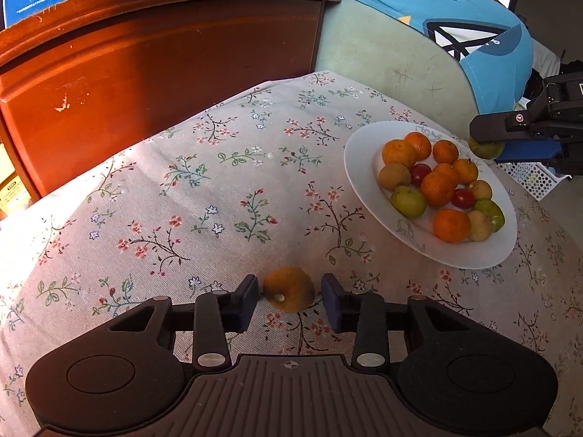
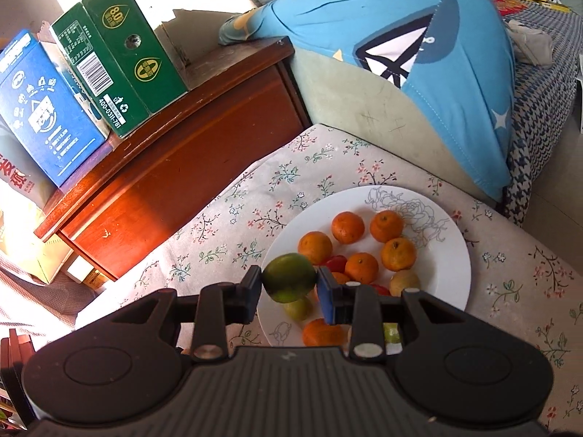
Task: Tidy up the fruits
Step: 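Lift the green fruit with the right tool while the left grips the brown fruit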
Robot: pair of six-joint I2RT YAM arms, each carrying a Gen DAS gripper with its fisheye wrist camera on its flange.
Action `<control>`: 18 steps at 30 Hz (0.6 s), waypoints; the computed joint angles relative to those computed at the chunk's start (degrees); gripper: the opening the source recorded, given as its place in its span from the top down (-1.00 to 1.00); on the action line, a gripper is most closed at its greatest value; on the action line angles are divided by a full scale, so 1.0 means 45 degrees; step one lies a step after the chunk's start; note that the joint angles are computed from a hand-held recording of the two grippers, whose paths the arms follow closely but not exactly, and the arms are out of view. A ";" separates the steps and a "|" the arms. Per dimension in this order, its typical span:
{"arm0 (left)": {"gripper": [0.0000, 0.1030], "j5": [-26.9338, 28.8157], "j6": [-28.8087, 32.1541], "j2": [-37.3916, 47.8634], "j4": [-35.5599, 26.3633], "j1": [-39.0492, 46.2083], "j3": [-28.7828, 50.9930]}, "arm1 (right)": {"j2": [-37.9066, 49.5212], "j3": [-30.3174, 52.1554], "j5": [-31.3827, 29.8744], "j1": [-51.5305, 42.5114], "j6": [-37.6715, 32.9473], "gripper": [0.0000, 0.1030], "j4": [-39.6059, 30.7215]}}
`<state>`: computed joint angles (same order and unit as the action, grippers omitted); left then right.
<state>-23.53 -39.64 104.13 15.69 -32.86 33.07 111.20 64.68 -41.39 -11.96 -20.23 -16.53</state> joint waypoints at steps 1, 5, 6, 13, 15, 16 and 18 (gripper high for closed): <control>0.47 -0.0014 -0.0012 0.0034 -0.0082 -0.0039 0.0081 | 0.0080 0.0123 -0.0016 -0.0073 0.0073 0.36 -0.0007; 0.48 0.0203 -0.0293 -0.0046 0.0071 -0.0015 0.0064 | 0.0389 0.0634 -0.0114 -0.0452 0.0564 0.36 -0.0066; 0.48 0.0153 -0.0361 -0.0098 0.0084 -0.0022 0.0056 | 0.0460 0.0777 -0.0136 -0.0546 0.0704 0.36 -0.0097; 0.48 0.0058 -0.0463 -0.0921 0.0205 -0.0072 0.0147 | 0.0757 0.1450 -0.0428 -0.1123 0.1296 0.36 -0.0082; 0.48 -0.0019 -0.0375 -0.1098 0.0249 -0.0150 0.0295 | 0.0856 0.1633 -0.0502 -0.1251 0.1508 0.36 -0.0063; 0.48 -0.0041 -0.0319 -0.1149 0.0294 -0.0177 0.0363 | 0.0889 0.1690 -0.0538 -0.1316 0.1581 0.36 -0.0049; 0.48 -0.0010 -0.0185 -0.1220 0.0430 -0.0203 0.0562 | 0.0962 0.1797 -0.0567 -0.1426 0.1696 0.36 -0.0009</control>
